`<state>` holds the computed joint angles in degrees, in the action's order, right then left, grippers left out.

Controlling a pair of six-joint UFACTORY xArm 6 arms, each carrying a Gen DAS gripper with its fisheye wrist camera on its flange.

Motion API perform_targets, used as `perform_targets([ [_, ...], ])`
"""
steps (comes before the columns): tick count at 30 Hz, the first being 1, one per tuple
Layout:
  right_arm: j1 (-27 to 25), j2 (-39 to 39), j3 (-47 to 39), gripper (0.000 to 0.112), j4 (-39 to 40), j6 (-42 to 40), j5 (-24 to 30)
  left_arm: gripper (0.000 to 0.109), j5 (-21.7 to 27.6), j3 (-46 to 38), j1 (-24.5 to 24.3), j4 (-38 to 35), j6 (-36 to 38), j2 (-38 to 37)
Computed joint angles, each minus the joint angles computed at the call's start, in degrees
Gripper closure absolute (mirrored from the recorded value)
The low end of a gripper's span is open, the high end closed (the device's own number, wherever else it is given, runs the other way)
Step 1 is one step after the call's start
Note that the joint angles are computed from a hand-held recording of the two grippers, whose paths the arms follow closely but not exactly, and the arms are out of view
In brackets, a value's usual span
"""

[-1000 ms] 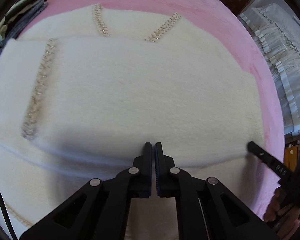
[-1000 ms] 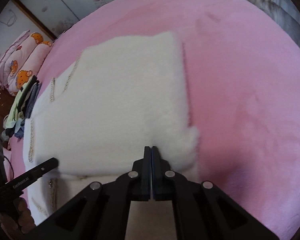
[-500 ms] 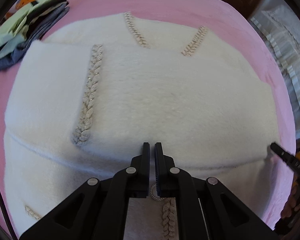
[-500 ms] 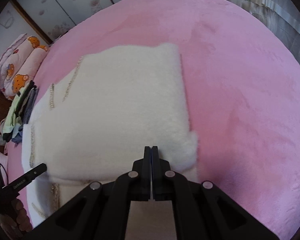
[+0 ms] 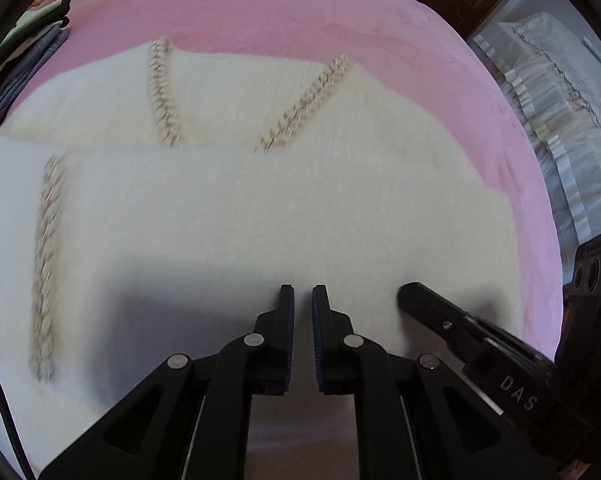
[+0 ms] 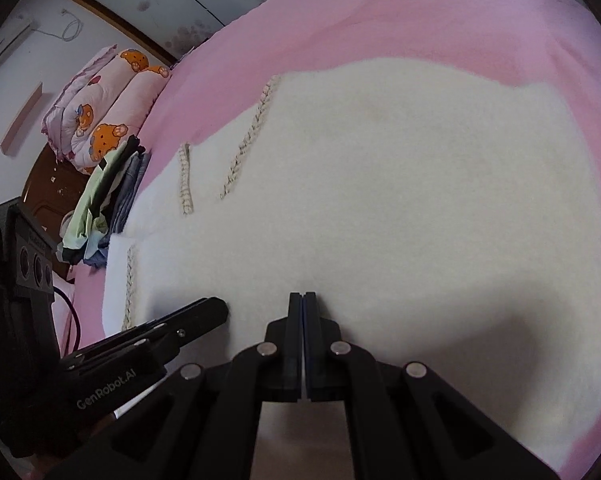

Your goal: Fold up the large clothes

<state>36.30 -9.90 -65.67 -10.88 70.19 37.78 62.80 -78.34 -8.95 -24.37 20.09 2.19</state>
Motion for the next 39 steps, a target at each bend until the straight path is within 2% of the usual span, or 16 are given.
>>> perform_targets([
  [3, -2.4, 1.5, -1.5, 0.112, 1.7, -3.7, -0.1, 0.102, -0.7, -4.3, -1.3, 1.4, -2.2, 3.8],
  [5, -4.0, 2.2, -2.7, 0.112, 0.9, -4.4, 2.0, 0.102, -1.4, -6.2, -1.6, 2.0, -3.2, 5.6],
  [10, -7.9, 0.6, -1.4, 0.112, 0.7, -5.5, 2.8, 0.103, -3.3, -9.4, -0.7, 3.5, -4.7, 8.4],
  [15, -9.8, -3.6, 0.2, 0.112, -5.6, -0.4, 11.0, 0.103, -4.1, -10.3, 1.4, 4.3, -4.2, 9.2],
  [20, -13.1, -9.9, 5.9, 0.112, -7.7, 3.7, 11.6, 0.103, -9.8, -6.1, 3.5, 10.0, -3.5, 6.5],
  [24, -14.8, -11.4, 6.7, 0.112, -8.2, 4.4, 12.1, 0.103, -14.5, -3.7, 5.3, 14.3, -4.8, 5.8],
  [30, -14.7, -9.9, 3.9, 0.112, -10.8, 2.5, 16.6, 0.103, -14.4, -5.3, 7.0, 14.6, -4.1, 6.9],
  [32, -13.7, -9.0, 1.6, 0.112, -13.6, 4.0, 22.2, 0.103, -14.7, -5.0, 7.1, 15.0, -5.7, 6.5],
  [34, -12.9, -8.5, 0.0, 0.112, -14.8, 6.5, 27.0, 0.103, -14.5, -4.8, 7.6, 14.9, -6.2, 6.0],
  [37, -12.8, -12.0, 3.3, 0.112, -13.0, 13.4, 26.3, 0.101, -14.6, -3.3, 8.3, 13.5, -6.8, 3.8],
  [38, -11.7, -13.1, 3.8, 0.112, -13.5, 16.5, 27.5, 0.098, -14.2, -3.2, 8.7, 12.7, -6.3, 3.4],
  [39, -10.7, -13.7, 4.2, 0.112, -13.8, 18.7, 28.4, 0.089, -14.2, -2.7, 8.7, 12.1, -6.0, 2.7],
])
